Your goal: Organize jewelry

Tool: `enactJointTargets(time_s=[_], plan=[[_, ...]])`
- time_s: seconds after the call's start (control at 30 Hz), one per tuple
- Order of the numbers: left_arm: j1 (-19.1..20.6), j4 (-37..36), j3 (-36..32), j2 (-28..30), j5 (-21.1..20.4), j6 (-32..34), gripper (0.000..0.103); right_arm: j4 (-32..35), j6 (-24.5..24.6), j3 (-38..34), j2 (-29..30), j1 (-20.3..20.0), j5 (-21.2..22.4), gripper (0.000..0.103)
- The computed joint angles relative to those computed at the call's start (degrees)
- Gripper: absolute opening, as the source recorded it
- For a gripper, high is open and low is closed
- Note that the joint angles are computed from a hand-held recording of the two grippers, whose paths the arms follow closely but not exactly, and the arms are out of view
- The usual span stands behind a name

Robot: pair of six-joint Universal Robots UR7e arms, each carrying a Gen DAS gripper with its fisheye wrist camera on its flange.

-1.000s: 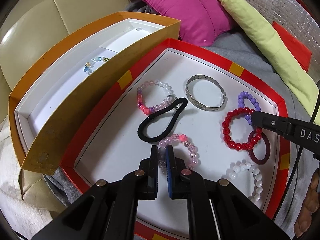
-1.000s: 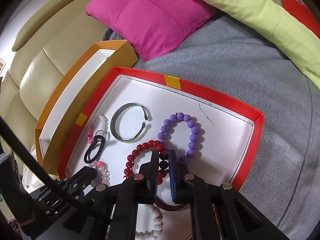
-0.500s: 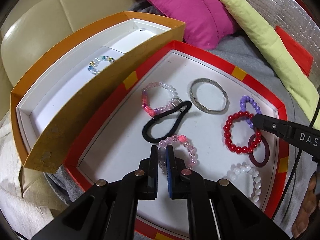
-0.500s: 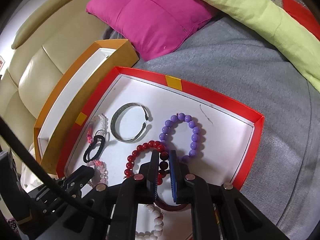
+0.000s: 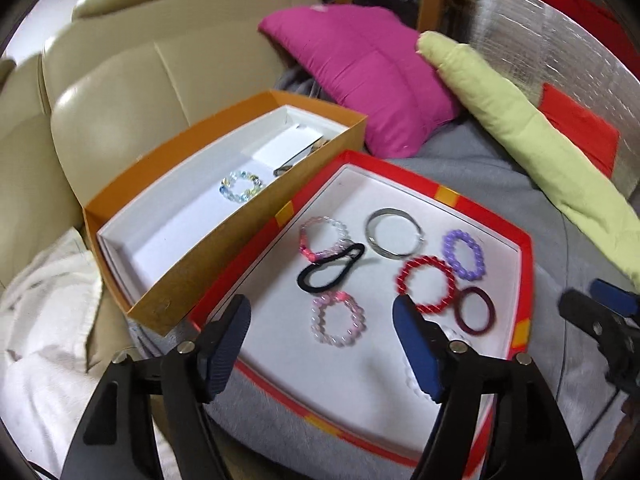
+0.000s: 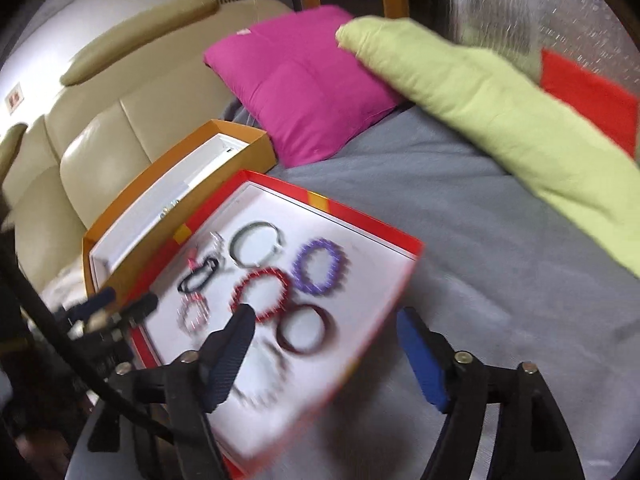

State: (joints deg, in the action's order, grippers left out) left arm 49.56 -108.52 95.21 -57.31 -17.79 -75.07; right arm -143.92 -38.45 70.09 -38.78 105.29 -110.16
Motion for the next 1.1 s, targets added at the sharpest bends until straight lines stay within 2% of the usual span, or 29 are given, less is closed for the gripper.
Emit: enactJointTargets(time_s=[0.07, 0.17, 0.23, 0.37, 0.5, 0.57, 0.87, 1.1], plan=[[-1.2, 5.7, -1.1, 0.7, 0.2, -3.7, 0.077, -2.7, -1.7, 3.6, -2.6, -0.4, -0.3, 0.086], [-2.9, 8.4, -1.2, 1.5, -0.1, -6.6, 0.077, -6.3, -5.2, 9.2, -6.8, -1.0, 0.0, 0.088], [-3.9, 11.1, -1.5, 1.8, -0.3, -9.7, 0.077, -8.8, -7.0, 12.3, -8.9, -1.3, 0.5, 0.096], [-5.8, 11.0, -0.5, 1.5, -1.3, -12.8, 0.078, -10.6, -9.1, 16.2, -11.6, -1.7, 1.6, 0.103], [-7.4, 19.4, -2.4, 2.2, -1.3, -19.5, 0.092, -11.1, -9.9, 19.2, -14.1, -2.1, 2.9, 0.103], [-8.1, 24.2, -3.6, 2.6, -0.9, -22.7, 0.093, -11.9, -10.2, 20.3, -15.0, -2.2, 3.1, 0.103], [-8.8, 24.0, -2.6, 2.0, -1.4, -23.8, 0.093, -12.6, -10.7, 21.6, -16.8, -2.0, 3.4, 0.103], [-8.5, 17.7, 0.2, 0.8, -1.4, -19.6, 0.096, -12.4, -11.1, 21.5, -16.1, -1.2, 3.1, 0.103]])
